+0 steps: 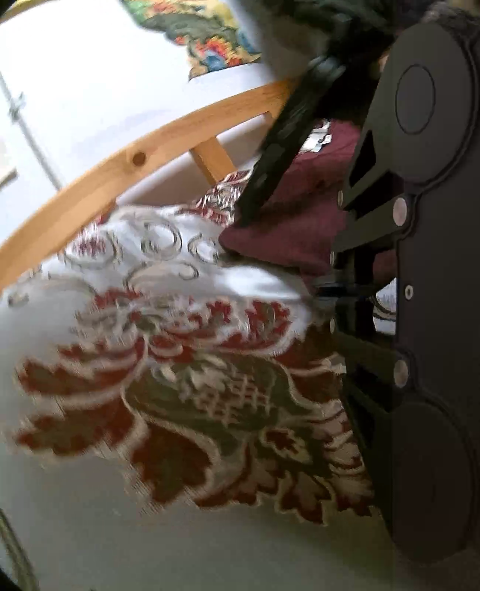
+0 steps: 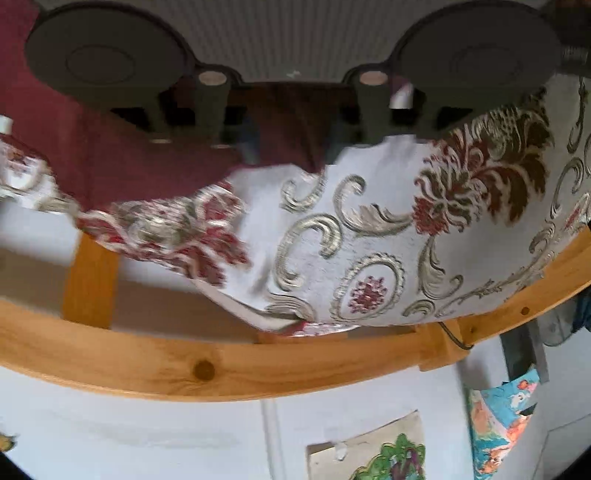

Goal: Fold small clothes

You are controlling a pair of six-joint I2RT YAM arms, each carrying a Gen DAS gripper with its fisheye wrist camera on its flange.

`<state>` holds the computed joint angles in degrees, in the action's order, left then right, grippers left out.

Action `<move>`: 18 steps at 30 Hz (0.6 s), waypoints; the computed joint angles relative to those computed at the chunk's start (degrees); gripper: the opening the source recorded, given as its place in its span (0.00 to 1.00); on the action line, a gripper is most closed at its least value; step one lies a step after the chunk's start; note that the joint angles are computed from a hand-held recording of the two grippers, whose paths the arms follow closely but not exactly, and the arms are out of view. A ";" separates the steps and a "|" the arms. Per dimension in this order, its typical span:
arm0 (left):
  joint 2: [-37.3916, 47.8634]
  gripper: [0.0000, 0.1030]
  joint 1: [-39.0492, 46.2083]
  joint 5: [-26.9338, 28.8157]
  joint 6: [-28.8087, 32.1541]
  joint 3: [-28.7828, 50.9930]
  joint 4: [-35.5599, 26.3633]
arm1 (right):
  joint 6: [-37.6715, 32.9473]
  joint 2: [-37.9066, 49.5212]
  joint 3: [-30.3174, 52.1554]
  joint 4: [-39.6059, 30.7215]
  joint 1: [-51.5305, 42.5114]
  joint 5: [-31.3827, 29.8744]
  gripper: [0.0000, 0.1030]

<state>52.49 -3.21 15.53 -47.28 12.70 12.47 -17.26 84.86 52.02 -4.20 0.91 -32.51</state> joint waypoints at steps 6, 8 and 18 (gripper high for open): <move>-1.90 0.26 -3.69 -5.13 2.32 1.39 -3.53 | -7.75 -18.05 -12.72 -2.46 -11.69 0.60 0.93; -3.25 0.40 -6.30 -8.58 2.87 1.92 -5.61 | -10.68 -24.81 -16.66 -6.63 -18.85 -2.66 0.97; -5.20 0.92 -22.53 -23.07 5.62 5.96 -14.91 | -33.75 -35.13 -25.97 -31.68 -54.69 -10.60 0.99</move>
